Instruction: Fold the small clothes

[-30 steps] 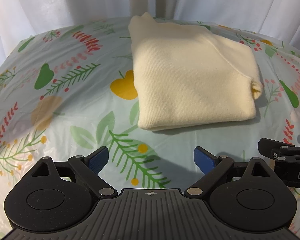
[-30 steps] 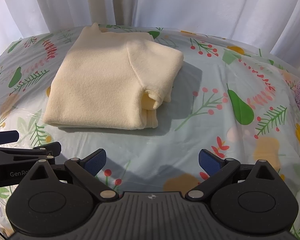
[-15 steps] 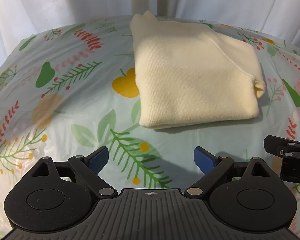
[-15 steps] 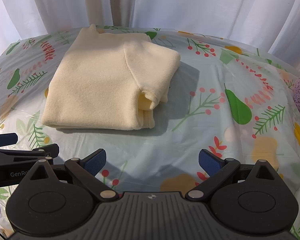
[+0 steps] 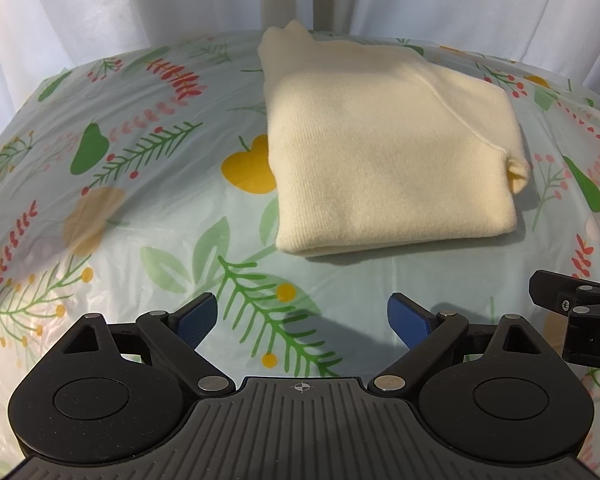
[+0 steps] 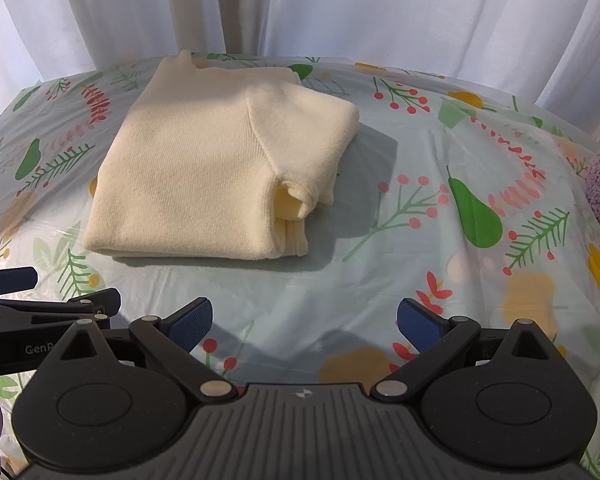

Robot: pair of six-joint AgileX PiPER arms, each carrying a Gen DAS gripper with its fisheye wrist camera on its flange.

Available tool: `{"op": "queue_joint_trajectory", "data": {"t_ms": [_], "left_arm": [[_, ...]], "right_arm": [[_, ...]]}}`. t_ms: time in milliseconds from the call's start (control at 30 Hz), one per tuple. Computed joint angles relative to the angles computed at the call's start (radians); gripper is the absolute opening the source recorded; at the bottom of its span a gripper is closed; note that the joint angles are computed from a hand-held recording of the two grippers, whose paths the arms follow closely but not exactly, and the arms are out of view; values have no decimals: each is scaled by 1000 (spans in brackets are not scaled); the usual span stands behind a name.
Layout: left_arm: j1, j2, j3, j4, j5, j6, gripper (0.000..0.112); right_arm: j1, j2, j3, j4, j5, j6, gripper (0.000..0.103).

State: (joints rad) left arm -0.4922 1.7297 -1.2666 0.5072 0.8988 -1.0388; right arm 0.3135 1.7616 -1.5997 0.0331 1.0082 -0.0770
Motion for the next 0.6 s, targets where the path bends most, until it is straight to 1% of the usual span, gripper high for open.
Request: {"op": "queue_joint_trajectory", "data": {"t_ms": [400,500,600], "left_arm": [[-15,8,-6,40,19,-49,96],[-20,8,-3,64,21,-80,96],[-35,15,-9,104,39,-110,96]], "right_arm": [[4,-11,15,-1,-11,-2,99],[2,-11,17,2,-11,-8,99],[2,-12,18,-1,-12,-11,99]]}}
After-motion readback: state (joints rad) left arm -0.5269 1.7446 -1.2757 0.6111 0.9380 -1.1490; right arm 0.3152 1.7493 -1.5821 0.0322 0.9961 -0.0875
